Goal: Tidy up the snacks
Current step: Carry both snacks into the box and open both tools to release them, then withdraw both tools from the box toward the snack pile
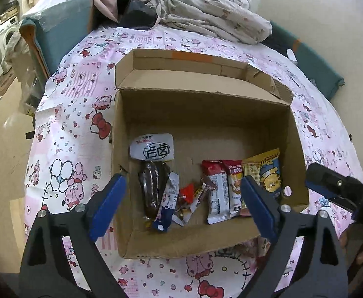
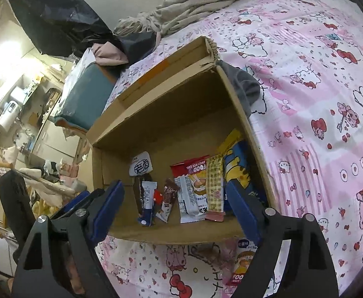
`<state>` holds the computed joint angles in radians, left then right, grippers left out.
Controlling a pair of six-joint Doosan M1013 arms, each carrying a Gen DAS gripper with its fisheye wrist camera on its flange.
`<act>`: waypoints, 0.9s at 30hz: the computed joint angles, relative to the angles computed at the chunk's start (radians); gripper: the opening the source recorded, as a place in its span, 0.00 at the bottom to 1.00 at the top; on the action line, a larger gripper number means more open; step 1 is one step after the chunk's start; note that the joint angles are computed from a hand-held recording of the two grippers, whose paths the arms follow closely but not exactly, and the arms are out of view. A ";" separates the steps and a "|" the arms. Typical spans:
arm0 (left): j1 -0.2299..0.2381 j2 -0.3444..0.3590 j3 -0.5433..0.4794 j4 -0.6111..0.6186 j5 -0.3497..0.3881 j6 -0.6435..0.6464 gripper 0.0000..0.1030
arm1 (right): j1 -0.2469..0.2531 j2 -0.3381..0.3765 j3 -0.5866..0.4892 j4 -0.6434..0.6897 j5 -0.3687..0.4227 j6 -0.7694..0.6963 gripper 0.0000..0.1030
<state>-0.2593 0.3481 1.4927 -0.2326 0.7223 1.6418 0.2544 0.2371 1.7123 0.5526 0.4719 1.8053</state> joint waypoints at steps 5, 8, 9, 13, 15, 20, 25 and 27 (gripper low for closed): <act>-0.005 -0.009 0.011 0.025 -0.007 0.000 0.89 | 0.000 -0.015 0.013 0.015 -0.015 0.005 0.84; -0.008 -0.016 0.020 0.063 -0.008 -0.030 0.89 | 0.001 -0.030 0.029 0.012 -0.021 0.034 0.84; -0.006 -0.017 0.021 0.054 -0.002 -0.025 0.89 | 0.000 -0.035 0.034 0.012 -0.021 0.041 0.84; -0.002 -0.030 0.033 0.041 0.007 -0.015 0.89 | -0.001 -0.068 0.068 -0.007 -0.023 0.101 0.84; -0.002 -0.040 0.043 0.034 0.003 0.000 0.89 | 0.000 -0.081 0.079 -0.040 -0.025 0.139 0.84; -0.002 -0.067 0.070 0.028 -0.007 0.010 0.89 | -0.002 -0.102 0.106 -0.153 -0.005 0.284 0.84; 0.002 -0.078 0.087 0.025 0.010 0.000 0.89 | -0.009 -0.123 0.139 -0.158 0.002 0.344 0.84; 0.003 -0.085 0.096 0.034 0.015 -0.011 0.89 | -0.009 -0.132 0.153 -0.169 0.009 0.375 0.84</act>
